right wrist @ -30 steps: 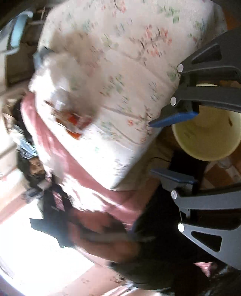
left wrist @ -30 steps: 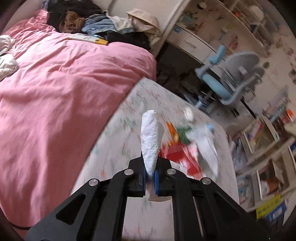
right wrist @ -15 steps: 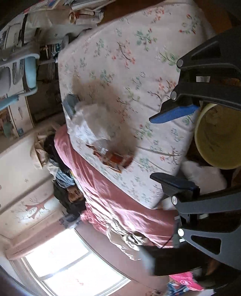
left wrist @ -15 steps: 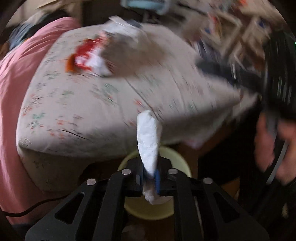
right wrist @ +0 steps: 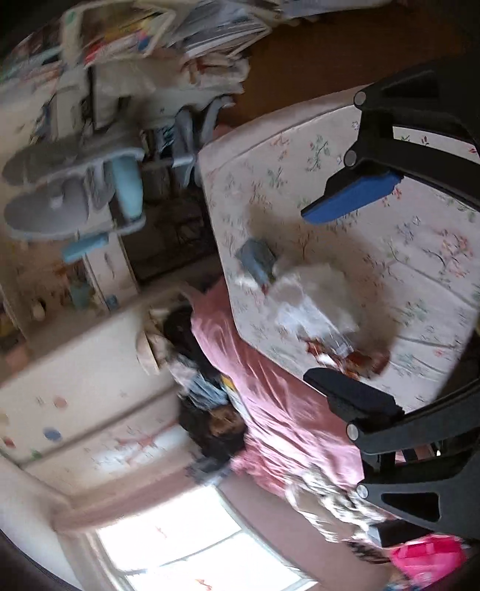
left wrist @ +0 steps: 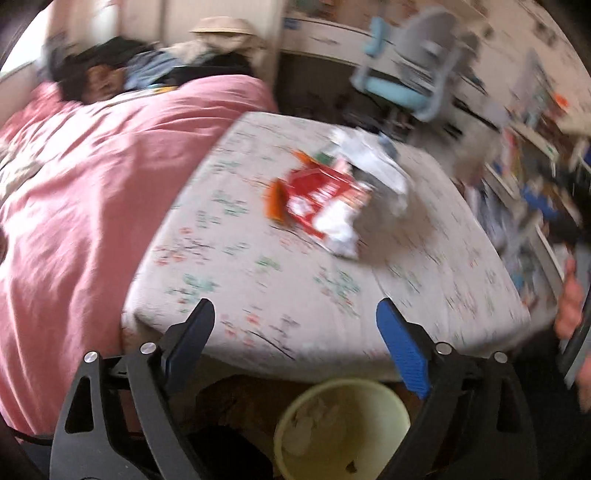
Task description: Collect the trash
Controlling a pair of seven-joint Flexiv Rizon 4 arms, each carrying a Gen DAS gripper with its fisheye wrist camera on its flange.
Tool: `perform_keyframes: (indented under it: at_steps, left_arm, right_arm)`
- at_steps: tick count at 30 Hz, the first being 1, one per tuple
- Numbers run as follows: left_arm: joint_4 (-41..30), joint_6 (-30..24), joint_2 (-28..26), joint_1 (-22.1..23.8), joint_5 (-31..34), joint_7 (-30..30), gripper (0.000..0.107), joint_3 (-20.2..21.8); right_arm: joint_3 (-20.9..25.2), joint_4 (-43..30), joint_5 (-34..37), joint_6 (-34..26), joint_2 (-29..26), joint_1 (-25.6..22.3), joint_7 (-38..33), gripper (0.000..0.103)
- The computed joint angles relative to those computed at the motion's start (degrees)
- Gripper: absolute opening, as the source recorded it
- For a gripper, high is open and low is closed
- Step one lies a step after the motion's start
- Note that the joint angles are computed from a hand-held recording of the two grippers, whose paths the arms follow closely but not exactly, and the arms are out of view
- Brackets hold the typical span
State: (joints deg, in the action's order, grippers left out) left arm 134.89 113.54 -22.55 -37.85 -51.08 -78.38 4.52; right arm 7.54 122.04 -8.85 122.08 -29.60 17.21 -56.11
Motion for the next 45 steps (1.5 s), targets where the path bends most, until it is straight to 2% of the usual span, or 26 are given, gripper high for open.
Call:
perform_keyframes:
  at_steps: [1, 3, 6, 8, 11, 13, 14, 17, 19, 21, 25, 32, 45]
  left_arm:
    - [-0.11, 0.49, -0.27, -0.03, -0.49, -0.48, 0.088, 0.24]
    - [-2.32, 0.5, -1.62, 0.15, -1.75, -0.25, 0.089, 0.71]
    - [-8.39, -2.84, -4.02, -3.54, -7.37, 6.16, 0.089, 5.7]
    - [-10.08, -1.64, -4.61, -2.49, -5.75, 5.97, 0.09, 6.18]
    - [-10.45, -0.53, -4.96, -1.03, -6.99, 4.99, 0.092, 5.1]
    - [-9.75, -2.32, -4.7, 2.33, -5.96, 2.59, 0.092, 2.28]
    - [-9.52, -3.76, -4.7, 2.59, -5.04, 1.32, 0.092, 2.54]
    - [-10.75, -6.28, -6.61, -3.25, -7.27, 1.84, 0.092, 8.58]
    - [-10.91, -6.26, -7.09, -4.36, -6.18, 0.77, 0.092, 10.15]
    - [-10.14, -5.93, -6.65, -2.78, -3.66, -1.46, 0.092, 9.19]
    - [-9.74, -7.28, -6.56, -2.77, -0.97, -4.42, 0.092, 10.3]
    - [-9.9, -9.65, -7.3, -5.7, 2.22, -8.38, 0.092, 15.06]
    - [-9.65, -12.06, -7.27, -5.2, 10.68, -16.14, 0.092, 17.91]
  right_arm:
    - [1.4, -0.61, -1.21, 0.12, -0.93, -1.79, 1.72, 0.077]
    - [1.83, -0.71, -1.98, 1.24, -1.25, -2.39, 2.12, 0.078]
    - [5.03, -1.69, -8.38, 0.48, -2.81, -6.75, 5.64, 0.081]
    - [5.32, -2.13, -10.96, -0.26, -3.06, -7.52, 6.52, 0.081]
    - [4.01, -2.08, -11.92, -0.74, -2.8, -6.03, 5.34, 0.081]
    - [2.74, -2.08, -11.29, -0.87, -2.6, -4.29, 3.7, 0.081]
    - [2.55, -2.07, -11.09, -0.93, -2.6, -3.9, 3.2, 0.081]
    - [2.43, -2.3, -11.09, -1.68, -2.53, -3.22, 1.96, 0.081]
    - [1.88, -2.23, -10.48, -2.26, -2.21, -2.19, 0.63, 0.081]
    - [1.29, -2.05, -9.87, -2.77, -1.81, -1.25, -0.96, 0.081]
    - [1.38, -1.67, -8.59, -3.0, -1.31, -0.92, -2.55, 0.081]
    - [1.0, -1.61, -6.65, -3.96, -0.75, 0.03, -4.08, 0.081]
    - [1.42, -1.59, -5.54, -5.03, -0.51, 0.48, -6.24, 0.081]
